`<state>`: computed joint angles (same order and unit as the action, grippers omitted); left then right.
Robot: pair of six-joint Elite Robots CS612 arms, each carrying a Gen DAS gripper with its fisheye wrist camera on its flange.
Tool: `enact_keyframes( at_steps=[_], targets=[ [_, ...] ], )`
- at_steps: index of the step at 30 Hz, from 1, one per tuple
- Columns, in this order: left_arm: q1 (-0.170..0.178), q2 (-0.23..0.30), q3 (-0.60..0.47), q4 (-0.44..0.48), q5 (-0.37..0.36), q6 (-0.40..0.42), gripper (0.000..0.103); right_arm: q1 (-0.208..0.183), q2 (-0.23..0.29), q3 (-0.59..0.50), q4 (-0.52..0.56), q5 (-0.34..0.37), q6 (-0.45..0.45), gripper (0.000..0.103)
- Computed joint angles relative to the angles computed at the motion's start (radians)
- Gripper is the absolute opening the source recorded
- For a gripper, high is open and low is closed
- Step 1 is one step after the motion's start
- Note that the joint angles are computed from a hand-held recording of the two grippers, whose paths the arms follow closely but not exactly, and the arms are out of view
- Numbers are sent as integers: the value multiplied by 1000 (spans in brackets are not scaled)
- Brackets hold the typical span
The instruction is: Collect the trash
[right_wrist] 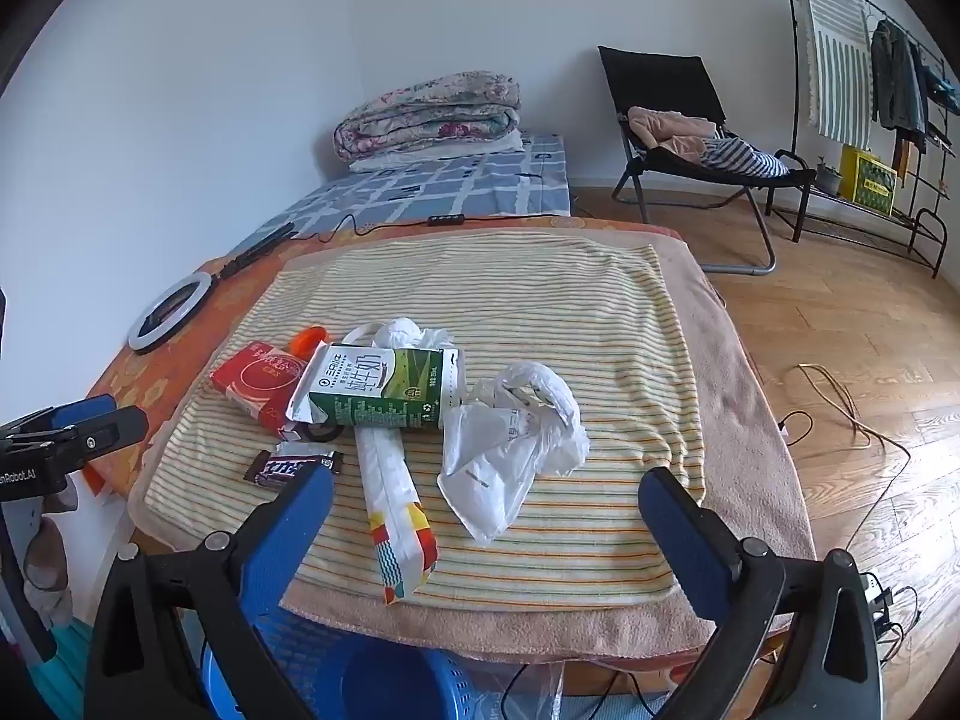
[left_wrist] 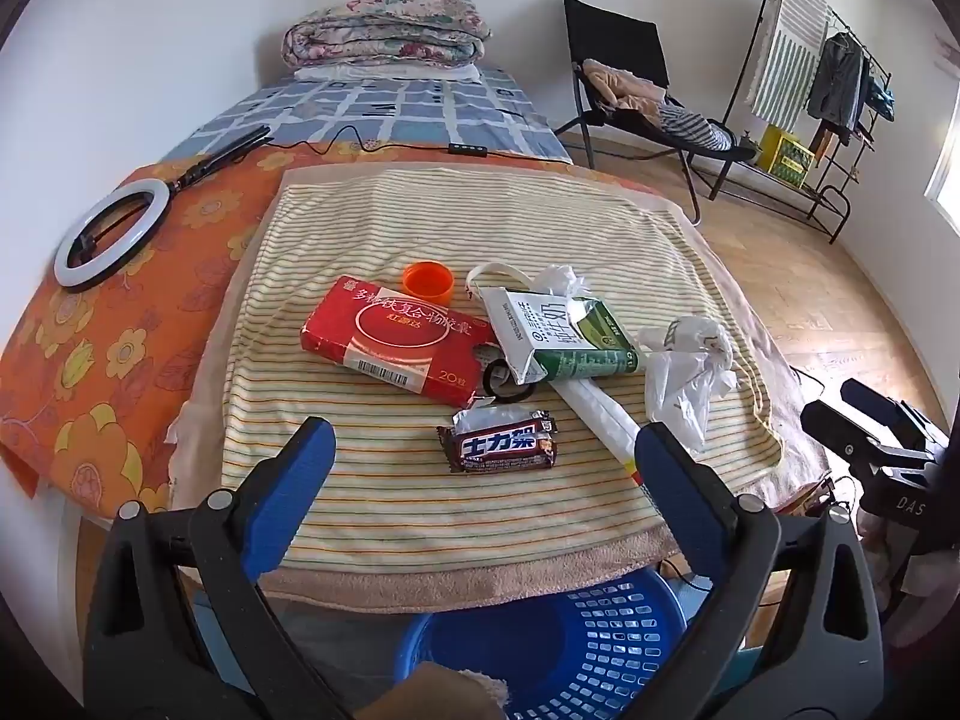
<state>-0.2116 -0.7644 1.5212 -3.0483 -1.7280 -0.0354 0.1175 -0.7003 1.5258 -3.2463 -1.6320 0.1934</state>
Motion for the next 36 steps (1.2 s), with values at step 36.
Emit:
enact_keyframes(
  at_steps=[36],
  targets=[
    [8,9,1,12,-9,-19,102,-3,0,-12,78,46,39,103]
  ],
)
